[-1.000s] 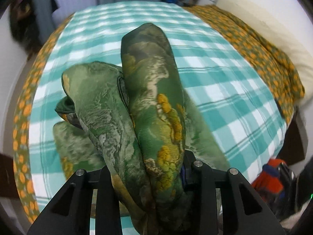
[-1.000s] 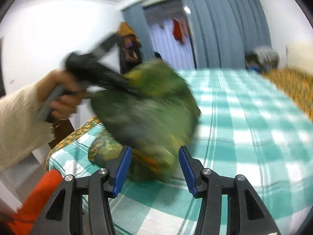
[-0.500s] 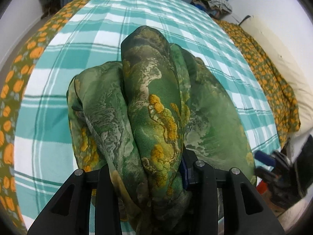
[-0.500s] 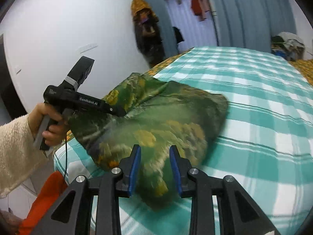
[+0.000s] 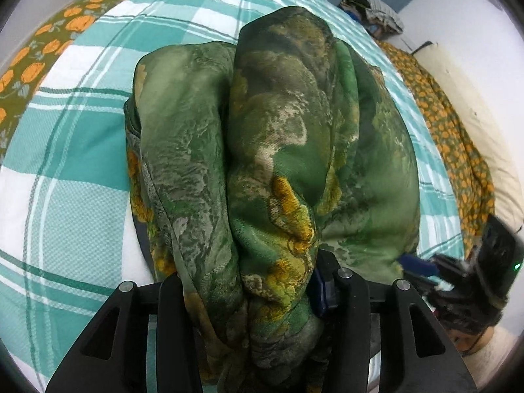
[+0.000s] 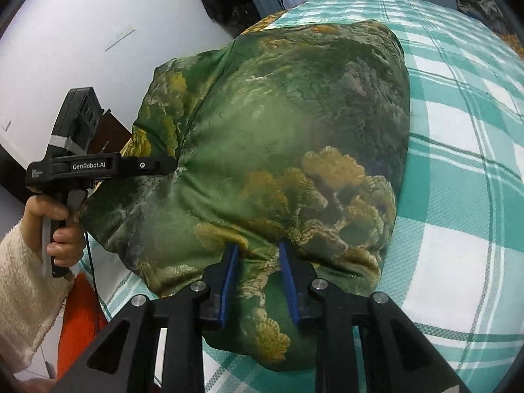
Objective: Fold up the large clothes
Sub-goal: 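Fold the lifted jacket end over the bundle with the right gripper while the left gripper holds the bundle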
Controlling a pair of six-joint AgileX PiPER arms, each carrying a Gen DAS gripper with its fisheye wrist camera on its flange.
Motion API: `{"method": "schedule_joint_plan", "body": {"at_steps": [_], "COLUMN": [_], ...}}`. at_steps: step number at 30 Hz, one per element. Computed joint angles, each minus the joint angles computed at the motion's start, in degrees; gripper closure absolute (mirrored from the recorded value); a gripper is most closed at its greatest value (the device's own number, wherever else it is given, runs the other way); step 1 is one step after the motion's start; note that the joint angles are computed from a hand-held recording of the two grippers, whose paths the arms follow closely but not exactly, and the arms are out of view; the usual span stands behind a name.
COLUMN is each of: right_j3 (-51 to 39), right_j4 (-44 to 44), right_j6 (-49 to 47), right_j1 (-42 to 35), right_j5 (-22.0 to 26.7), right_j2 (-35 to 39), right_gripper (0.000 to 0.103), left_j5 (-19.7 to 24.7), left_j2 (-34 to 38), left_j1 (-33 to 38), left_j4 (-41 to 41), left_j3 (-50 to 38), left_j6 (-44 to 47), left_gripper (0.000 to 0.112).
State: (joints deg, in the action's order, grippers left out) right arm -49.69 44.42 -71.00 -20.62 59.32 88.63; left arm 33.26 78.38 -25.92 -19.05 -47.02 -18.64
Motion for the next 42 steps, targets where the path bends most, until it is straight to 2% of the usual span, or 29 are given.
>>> {"method": "schedule_joint_plan", "body": {"at_steps": [3,5,9,11,14,17,20,24,28,30,31,33,37,40,42], "right_j3": [-4.83,-9.56,-18.14,-23.17,-24.56,-23.92,-30.99,-40.99,-55.75,-60.72,-64.09,-65.72,-64.59,-56.92,-47.09], "right_j4": [-1.97,-1.48,-1.44,-3.25,-6.38,-9.64,-16.46,-14.35,-11.08,-13.80,-17.80,-22.29,-22.50,-18.58,-14.17], "right_j6": [5.21,9.51,15.75,20.07,22.10,20.19,27.32,30.87,38.09,42.97,45.99,48.64,49.21,45.43,39.08], "right_j1": [1.14,2.12,6.97,11.10,14.07,16.80,19.69,22.63,27.10,29.44,31.29,33.18,33.19,30.94,28.13], "right_j5": [4.02,5.36,1.68,-1.16,-3.76,-7.35,-2.68,-0.42,2.45,3.17,3.89,4.58,4.03,1.98,-0.17], "right_j2": [-0.43,0.42,4.28,10.02,16.55,17.46,19.06,22.12,33.02,38.31,41.98,44.54,43.57,38.18,31.56], "right_gripper": [0.078,0.076,0.076,0.076,0.076,0.076,0.076,0.076,0.073,0.072,0.072,0.074,0.074,0.074,0.074], "left_j5": [-2.49,-4.33,-4.75,-4.36,-4.24,-3.96,-2.81,-1.37,-0.54,-0.87,-1.13,-1.19,0.10,-0.60,-1.06], "left_j2": [-0.85,-0.97,-2.74,-2.97,-2.86,-2.93,-3.36,-4.34,-5.39,-5.25,-4.63,-3.74,-4.34,-5.40,-5.95], "left_j1": [0.74,2.35,6.22,7.62,9.83,11.92,14.41,17.74,19.35,19.38,19.31,19.78,21.01,19.79,19.18], "left_j4": [-3.07,-8.72,-18.04,-20.91,-26.58,-32.57,-38.19,-43.77,-44.74,-44.92,-45.61,-46.36,-46.91,-44.62,-43.98], "left_j3": [2.57,4.44,8.14,8.83,10.42,12.12,13.74,16.48,17.95,18.26,18.25,18.13,18.67,18.64,18.84], "left_j6": [2.70,8.07,18.89,22.43,28.65,35.35,42.02,49.73,51.61,51.47,51.81,52.59,54.18,51.91,51.05], "left_gripper": [0.065,0.065,0.065,0.065,0.065,0.065,0.065,0.064,0.064,0.064,0.065,0.065,0.065,0.064,0.064]}}
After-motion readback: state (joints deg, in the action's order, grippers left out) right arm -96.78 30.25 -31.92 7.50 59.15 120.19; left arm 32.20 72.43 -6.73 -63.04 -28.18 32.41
